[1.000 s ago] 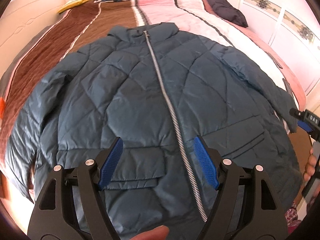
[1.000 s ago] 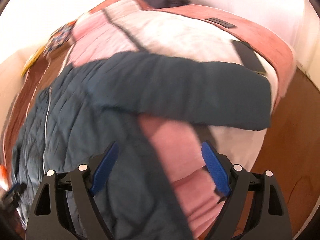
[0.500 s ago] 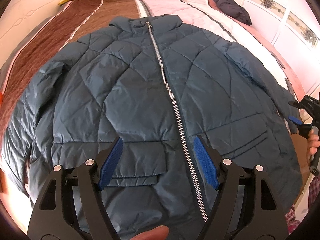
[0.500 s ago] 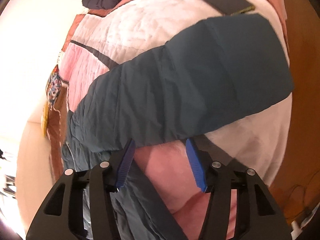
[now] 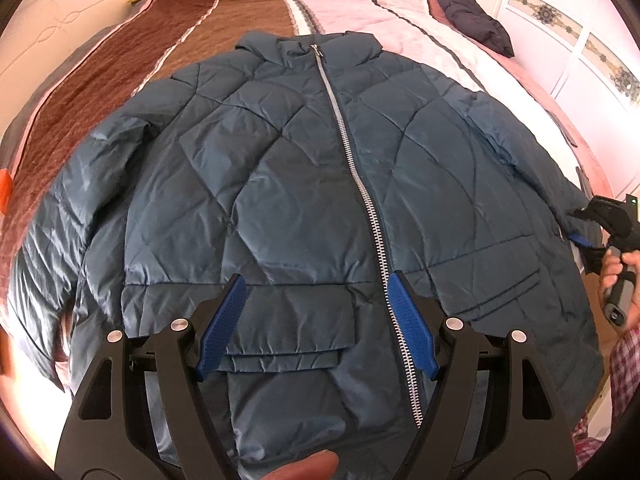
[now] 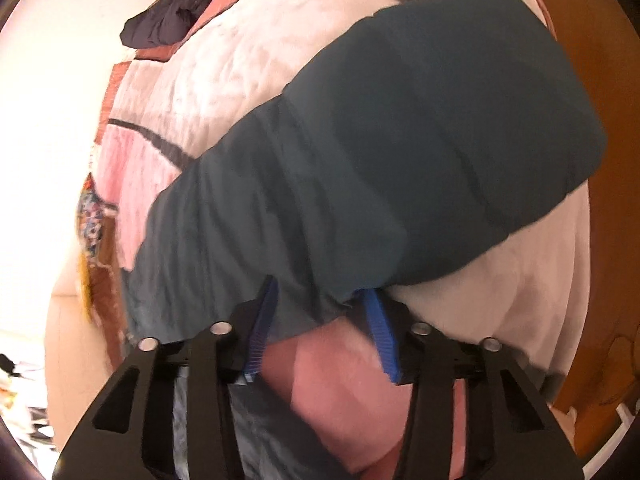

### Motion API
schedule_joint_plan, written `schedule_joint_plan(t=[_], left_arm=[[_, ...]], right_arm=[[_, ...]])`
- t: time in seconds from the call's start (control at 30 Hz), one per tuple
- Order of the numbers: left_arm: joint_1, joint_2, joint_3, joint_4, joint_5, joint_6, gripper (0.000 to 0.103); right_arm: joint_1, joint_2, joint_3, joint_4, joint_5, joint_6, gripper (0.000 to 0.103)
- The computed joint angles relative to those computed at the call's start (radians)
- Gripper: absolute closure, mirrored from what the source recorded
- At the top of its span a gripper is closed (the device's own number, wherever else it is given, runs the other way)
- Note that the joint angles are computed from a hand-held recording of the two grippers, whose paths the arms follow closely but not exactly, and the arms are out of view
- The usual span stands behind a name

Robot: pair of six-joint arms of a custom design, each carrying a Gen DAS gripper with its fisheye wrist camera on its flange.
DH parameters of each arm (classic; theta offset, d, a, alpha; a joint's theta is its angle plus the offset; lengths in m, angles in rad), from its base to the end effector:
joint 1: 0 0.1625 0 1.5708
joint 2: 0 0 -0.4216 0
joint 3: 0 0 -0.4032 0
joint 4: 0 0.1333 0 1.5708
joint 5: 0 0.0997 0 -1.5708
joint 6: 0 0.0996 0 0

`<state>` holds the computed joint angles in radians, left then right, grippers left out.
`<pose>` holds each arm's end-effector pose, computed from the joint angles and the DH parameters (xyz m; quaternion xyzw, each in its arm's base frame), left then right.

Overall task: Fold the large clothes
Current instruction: 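Grasp the teal jacket's sleeve cuff with the right gripper, then fold the held sleeve across the jacket's chest with the right gripper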

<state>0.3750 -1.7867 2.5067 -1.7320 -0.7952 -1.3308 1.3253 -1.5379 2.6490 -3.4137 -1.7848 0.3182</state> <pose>-0.1672 -0.2840 0.1953 0.0440 0.8949 -0.2692 0.3533 0.0281 -0.3493 0.2167 -0.2949 -0.8812 0.3591 0.0867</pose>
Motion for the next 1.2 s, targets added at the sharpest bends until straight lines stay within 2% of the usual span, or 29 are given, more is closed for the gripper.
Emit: schedule_joint_plan(t=[0.03, 0.1, 0.17, 0.3, 0.4, 0.43, 0.5, 0.53, 0.63, 0.73, 0.87, 1.0, 1.1, 1.2], left_arm=[[0.002, -0.003, 0.0, -0.001, 0.001, 0.002, 0.03], [0.005, -0.01, 0.0, 0.0, 0.003, 0.003, 0.03], [0.01, -0.02, 0.001, 0.002, 0.006, 0.002, 0.03], [0.021, -0.051, 0.008, 0.005, 0.01, 0.0, 0.03], [0.031, -0.078, 0.015, 0.003, 0.017, 0.001, 0.03], [0.032, -0.085, 0.016, 0.004, 0.02, -0.001, 0.03], [0.03, -0.112, 0.021, 0.014, 0.029, -0.01, 0.03], [0.029, -0.121, 0.023, 0.019, 0.033, -0.014, 0.03], [0.01, -0.17, 0.026, 0.083, 0.056, -0.054, 0.03], [-0.009, -0.224, 0.025, 0.158, 0.075, -0.098, 0.03], [-0.039, -0.301, 0.018, 0.288, 0.091, -0.186, 0.03], [-0.073, -0.378, 0.009, 0.43, 0.087, -0.288, 0.03], [-0.09, -0.425, 0.004, 0.524, 0.081, -0.36, 0.03], [-0.095, -0.466, 0.003, 0.573, 0.075, -0.394, 0.03]], right_arm=[[0.009, 0.023, -0.006, -0.02, -0.027, 0.002, 0.079], [0.017, 0.068, -0.014, -0.078, -0.069, -0.003, 0.088], [0.025, 0.091, -0.015, -0.126, -0.091, -0.021, 0.092], [0.157, 0.148, -0.055, -0.197, -0.266, -0.119, 0.096], [0.296, 0.208, -0.113, -0.278, -0.409, -0.268, 0.096], [0.354, 0.237, -0.144, -0.313, -0.456, -0.341, 0.096], [0.435, 0.285, -0.196, -0.361, -0.507, -0.461, 0.096], [0.498, 0.325, -0.235, -0.396, -0.533, -0.557, 0.097], [0.611, 0.419, -0.333, -0.439, -0.538, -0.755, 0.097], [0.713, 0.527, -0.426, -0.409, -0.491, -0.895, 0.097], [0.798, 0.647, -0.511, -0.313, -0.424, -0.958, 0.097], [0.848, 0.767, -0.578, -0.212, -0.391, -0.952, 0.097], [0.865, 0.86, -0.626, -0.114, -0.402, -0.914, 0.097], [0.857, 0.951, -0.653, -0.059, -0.458, -0.92, 0.097]])
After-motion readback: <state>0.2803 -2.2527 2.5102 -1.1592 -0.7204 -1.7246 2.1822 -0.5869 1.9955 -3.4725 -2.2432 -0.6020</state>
